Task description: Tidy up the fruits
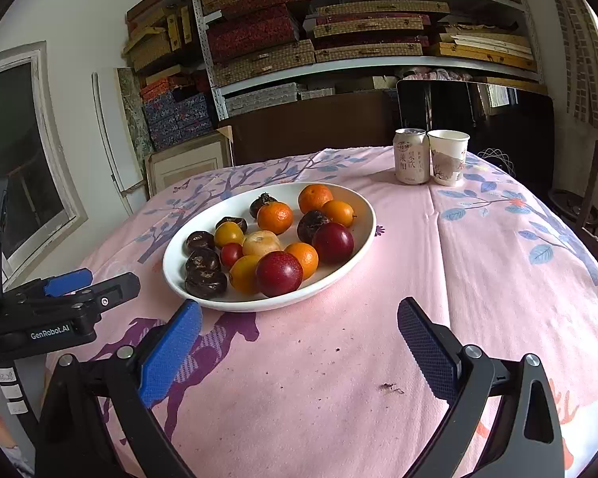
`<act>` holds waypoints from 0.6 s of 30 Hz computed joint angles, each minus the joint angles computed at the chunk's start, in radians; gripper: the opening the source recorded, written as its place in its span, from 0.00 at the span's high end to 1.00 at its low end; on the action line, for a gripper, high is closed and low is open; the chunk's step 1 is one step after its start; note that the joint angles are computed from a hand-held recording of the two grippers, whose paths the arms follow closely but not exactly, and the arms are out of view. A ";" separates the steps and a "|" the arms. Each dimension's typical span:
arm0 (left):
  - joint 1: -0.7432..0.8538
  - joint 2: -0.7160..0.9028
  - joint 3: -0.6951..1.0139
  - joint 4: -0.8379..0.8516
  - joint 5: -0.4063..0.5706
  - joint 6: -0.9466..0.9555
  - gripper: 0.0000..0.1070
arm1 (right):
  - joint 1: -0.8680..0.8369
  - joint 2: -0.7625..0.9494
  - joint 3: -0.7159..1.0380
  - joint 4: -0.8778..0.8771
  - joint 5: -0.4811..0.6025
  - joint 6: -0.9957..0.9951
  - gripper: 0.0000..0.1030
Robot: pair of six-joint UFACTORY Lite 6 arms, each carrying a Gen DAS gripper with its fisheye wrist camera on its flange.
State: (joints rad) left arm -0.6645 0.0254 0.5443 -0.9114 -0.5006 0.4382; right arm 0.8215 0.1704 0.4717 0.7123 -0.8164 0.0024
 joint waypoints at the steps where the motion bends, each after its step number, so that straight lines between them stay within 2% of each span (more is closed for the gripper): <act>1: 0.005 -0.019 -0.016 0.031 -0.003 -0.032 0.08 | 0.001 -0.002 -0.002 -0.001 0.000 0.004 0.04; 3: -0.005 -0.035 -0.026 -0.002 -0.022 -0.003 0.08 | 0.001 -0.002 -0.004 -0.003 0.004 0.009 0.04; 5: -0.038 -0.019 -0.008 -0.121 -0.060 0.104 0.08 | 0.002 -0.001 -0.003 -0.007 0.007 0.010 0.04; 7: -0.082 0.000 0.015 -0.248 -0.113 0.216 0.08 | 0.008 0.002 0.002 -0.003 0.009 0.001 0.04; 10: -0.139 0.022 0.030 -0.346 -0.198 0.291 0.08 | 0.026 0.008 0.007 0.018 0.002 -0.026 0.04; 12: -0.136 0.016 0.030 -0.360 -0.180 0.307 0.08 | 0.034 0.008 0.009 0.025 -0.001 -0.037 0.04; 15: -0.092 -0.002 0.017 -0.291 -0.093 0.256 0.08 | 0.042 0.006 0.009 0.034 0.001 -0.041 0.04; 18: -0.079 -0.009 0.006 -0.249 -0.071 0.212 0.08 | 0.048 0.005 0.009 0.041 0.010 -0.043 0.04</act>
State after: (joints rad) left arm -0.7438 0.0167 0.5502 -1.1608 -0.5719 0.6505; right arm 0.8696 0.1750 0.4809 0.7530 -0.8062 -0.0408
